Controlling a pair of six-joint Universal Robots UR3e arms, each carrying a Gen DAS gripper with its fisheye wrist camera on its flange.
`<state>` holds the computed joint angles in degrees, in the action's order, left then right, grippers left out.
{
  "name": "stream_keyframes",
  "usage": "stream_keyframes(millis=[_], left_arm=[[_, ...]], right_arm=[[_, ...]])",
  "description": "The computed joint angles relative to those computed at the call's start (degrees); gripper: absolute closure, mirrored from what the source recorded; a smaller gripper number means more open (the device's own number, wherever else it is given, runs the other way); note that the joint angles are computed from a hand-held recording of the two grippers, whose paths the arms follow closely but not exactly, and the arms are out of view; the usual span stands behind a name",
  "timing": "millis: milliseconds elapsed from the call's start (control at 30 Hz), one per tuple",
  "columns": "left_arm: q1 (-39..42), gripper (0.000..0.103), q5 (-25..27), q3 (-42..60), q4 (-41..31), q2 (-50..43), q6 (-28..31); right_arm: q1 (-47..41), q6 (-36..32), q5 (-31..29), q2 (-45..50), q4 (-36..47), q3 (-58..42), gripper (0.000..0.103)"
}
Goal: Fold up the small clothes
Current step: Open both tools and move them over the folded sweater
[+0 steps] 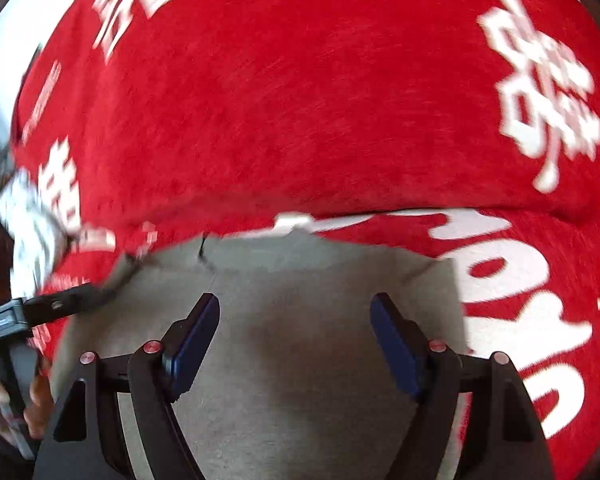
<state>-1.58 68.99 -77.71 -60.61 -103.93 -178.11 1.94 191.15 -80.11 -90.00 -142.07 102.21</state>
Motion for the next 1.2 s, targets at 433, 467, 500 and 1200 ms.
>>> stream_keyframes(millis=[433,467,500,1200], left_arm=[[-2.2,0.0,12.8,-1.7,4.5,-3.0,1.8],[-1.1,0.0,10.9,-4.5,6.2,-0.4,1.8],[1.0,0.0,8.3,-8.6,6.6,4.7,2.0],[40.4,0.0,-10.3,-40.8,-29.8,58.0,29.4]], right_arm=[[3.8,2.9,-12.7,6.9,5.8,-4.6,0.023],[4.7,2.8,-13.4,5.2,5.2,-3.6,0.022],[5.6,2.8,-13.5,2.8,4.2,-1.9,0.022],[23.3,17.0,-23.5,-21.2,9.8,14.5,0.021]])
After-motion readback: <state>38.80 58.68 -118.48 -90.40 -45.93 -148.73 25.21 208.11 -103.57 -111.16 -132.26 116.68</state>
